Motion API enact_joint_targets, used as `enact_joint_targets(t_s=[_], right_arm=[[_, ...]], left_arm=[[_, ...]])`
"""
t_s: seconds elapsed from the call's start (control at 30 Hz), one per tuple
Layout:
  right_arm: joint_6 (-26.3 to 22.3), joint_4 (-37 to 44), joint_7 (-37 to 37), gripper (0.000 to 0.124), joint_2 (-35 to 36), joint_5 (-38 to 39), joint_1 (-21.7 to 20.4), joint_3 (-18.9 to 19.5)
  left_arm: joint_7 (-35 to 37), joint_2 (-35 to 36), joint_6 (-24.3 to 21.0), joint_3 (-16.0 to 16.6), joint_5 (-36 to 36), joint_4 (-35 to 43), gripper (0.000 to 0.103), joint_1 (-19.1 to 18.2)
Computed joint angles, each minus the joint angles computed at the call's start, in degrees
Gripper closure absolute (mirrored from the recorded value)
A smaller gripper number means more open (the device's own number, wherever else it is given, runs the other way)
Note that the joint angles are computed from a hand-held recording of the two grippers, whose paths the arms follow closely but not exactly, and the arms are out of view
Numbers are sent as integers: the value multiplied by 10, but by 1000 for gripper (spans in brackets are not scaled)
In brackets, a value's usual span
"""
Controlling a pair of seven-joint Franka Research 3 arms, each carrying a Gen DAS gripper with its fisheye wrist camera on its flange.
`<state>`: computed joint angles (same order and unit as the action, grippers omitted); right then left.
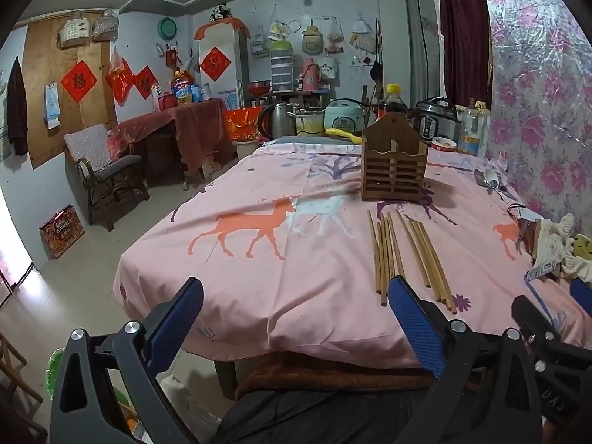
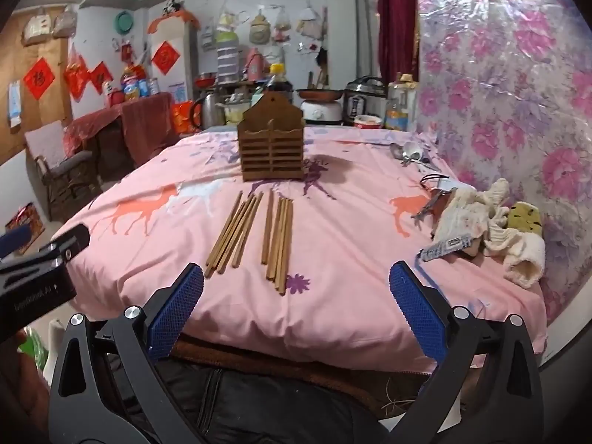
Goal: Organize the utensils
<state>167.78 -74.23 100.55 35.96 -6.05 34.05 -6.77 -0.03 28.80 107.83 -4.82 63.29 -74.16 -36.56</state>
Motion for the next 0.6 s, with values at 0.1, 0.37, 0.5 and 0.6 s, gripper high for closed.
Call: enact_joint_targets(t_s=[0.1,0.37,0.5,0.6], right_arm=[[22,-17,15,27,-9,1,4,-10],[16,-11,30,27,-6,-5,3,-22],[22,-12,44,27,-5,-18,17,-38],[27,-14,65,27,-4,-24,26,-54]], left_arm=[[-2,-3,7,1,4,-6,5,1],[-17,-13,8,-3,15,-23,5,4],[-23,-14,-2,-3,19,-23,5,1],[-24,-11,-9,-4,22,-19,5,0]])
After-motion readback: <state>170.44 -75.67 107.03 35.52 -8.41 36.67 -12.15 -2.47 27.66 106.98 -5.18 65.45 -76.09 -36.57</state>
